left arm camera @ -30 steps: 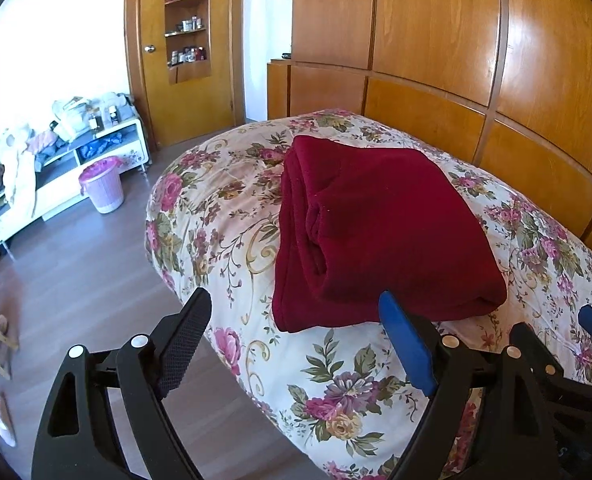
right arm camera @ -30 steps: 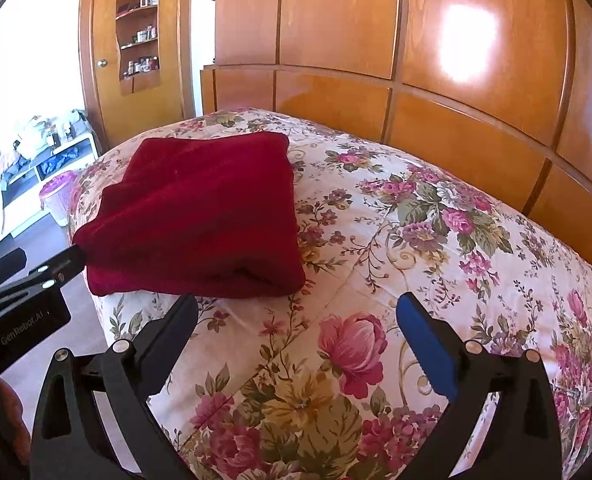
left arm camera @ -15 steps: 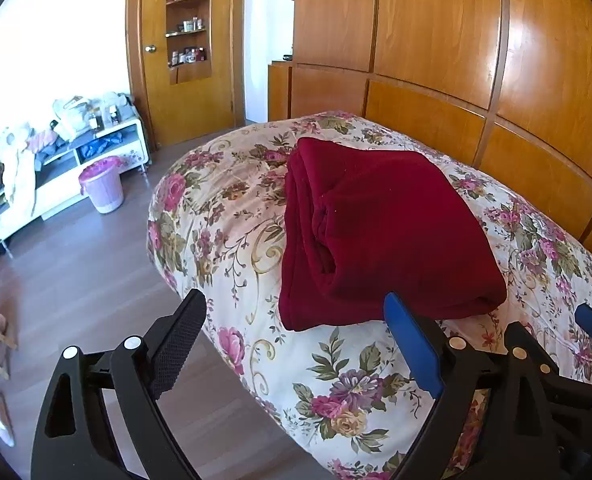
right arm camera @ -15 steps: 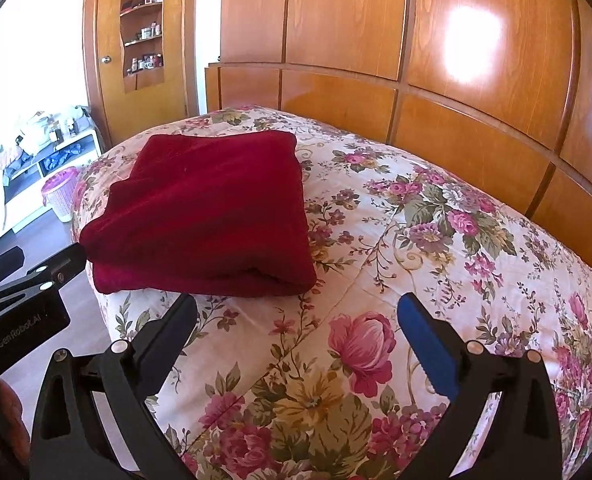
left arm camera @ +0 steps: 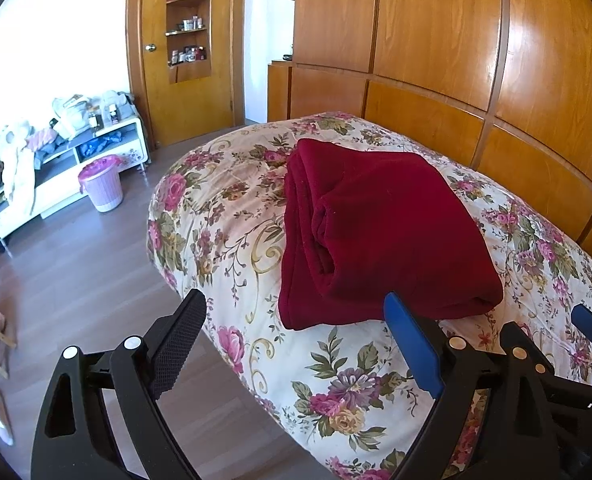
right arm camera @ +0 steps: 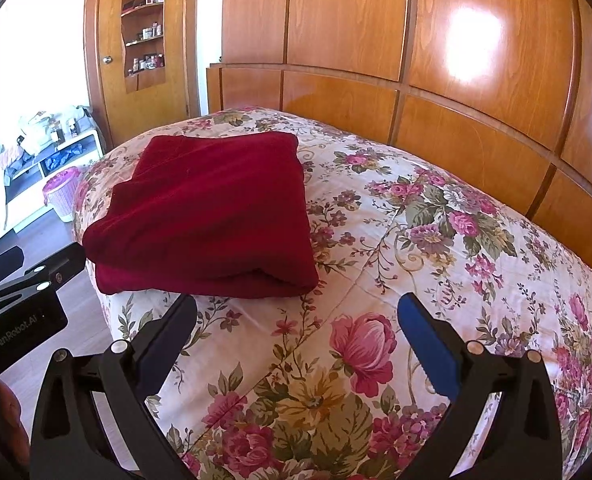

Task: Fold small clothes

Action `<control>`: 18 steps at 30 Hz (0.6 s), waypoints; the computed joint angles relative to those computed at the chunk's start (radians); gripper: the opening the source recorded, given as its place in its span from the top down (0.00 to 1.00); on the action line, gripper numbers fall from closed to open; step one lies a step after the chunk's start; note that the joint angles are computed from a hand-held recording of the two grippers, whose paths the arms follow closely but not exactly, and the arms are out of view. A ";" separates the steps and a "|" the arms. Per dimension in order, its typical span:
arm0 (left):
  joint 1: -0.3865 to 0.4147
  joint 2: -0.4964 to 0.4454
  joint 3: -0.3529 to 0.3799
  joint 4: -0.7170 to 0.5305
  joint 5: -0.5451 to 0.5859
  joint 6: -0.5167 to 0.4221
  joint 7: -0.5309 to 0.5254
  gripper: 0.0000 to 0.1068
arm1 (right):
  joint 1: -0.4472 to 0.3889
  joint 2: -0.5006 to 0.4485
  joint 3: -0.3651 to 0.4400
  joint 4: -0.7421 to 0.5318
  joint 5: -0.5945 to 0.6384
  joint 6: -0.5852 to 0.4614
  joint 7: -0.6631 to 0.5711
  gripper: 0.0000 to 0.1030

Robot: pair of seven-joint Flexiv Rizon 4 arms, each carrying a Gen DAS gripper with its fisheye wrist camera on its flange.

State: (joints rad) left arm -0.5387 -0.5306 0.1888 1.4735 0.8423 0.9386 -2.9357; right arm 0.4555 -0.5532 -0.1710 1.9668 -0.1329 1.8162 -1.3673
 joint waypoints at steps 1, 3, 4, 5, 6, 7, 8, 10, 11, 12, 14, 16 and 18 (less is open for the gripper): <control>0.000 0.000 0.000 0.000 0.000 -0.001 0.000 0.16 | -0.001 0.000 0.002 -0.001 0.000 -0.001 0.000 0.03; -0.003 0.004 0.001 0.003 0.004 -0.004 -0.006 0.16 | -0.005 0.000 0.006 -0.002 -0.002 0.000 -0.001 0.03; -0.003 0.006 0.002 0.005 0.005 -0.004 -0.009 0.16 | -0.003 0.000 0.006 -0.003 -0.002 -0.002 0.000 0.03; -0.002 0.008 0.002 0.007 0.007 -0.004 -0.011 0.16 | -0.003 -0.001 0.006 -0.004 -0.002 -0.003 0.001 0.03; -0.002 0.010 0.002 0.009 0.010 -0.005 -0.014 0.16 | -0.004 0.000 0.009 -0.004 -0.003 -0.003 0.001 0.03; -0.002 0.012 0.002 0.010 0.012 -0.007 -0.015 0.16 | -0.005 0.000 0.010 -0.004 -0.003 -0.003 0.001 0.03; -0.003 0.014 0.001 0.012 0.014 -0.009 -0.017 0.16 | -0.005 0.000 0.010 -0.005 -0.005 -0.004 0.001 0.03; -0.003 0.019 0.000 0.014 0.021 -0.012 -0.021 0.16 | -0.008 0.001 0.013 -0.005 -0.008 -0.003 -0.001 0.03; -0.003 0.019 -0.002 0.012 0.023 -0.015 -0.021 0.16 | -0.006 0.001 0.012 -0.005 -0.008 -0.004 -0.001 0.03; -0.002 0.020 -0.004 0.012 0.024 -0.017 -0.021 0.16 | -0.008 0.001 0.014 -0.005 -0.009 -0.004 -0.002 0.03; -0.001 0.020 -0.006 0.012 0.026 -0.017 -0.023 0.16 | -0.008 0.001 0.016 -0.005 -0.010 -0.006 -0.001 0.03; 0.000 0.024 -0.008 0.014 0.031 -0.012 -0.026 0.16 | -0.011 0.001 0.020 -0.005 -0.014 -0.008 -0.002 0.03; -0.001 0.027 -0.008 0.015 0.036 -0.013 -0.030 0.16 | -0.013 0.002 0.022 -0.004 -0.016 -0.010 -0.001 0.03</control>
State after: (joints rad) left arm -0.5396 -0.5037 0.1805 1.4887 0.8783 0.9258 -2.9656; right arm 0.4424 -0.5515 -0.1493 1.9626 -0.1485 1.8062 -1.3685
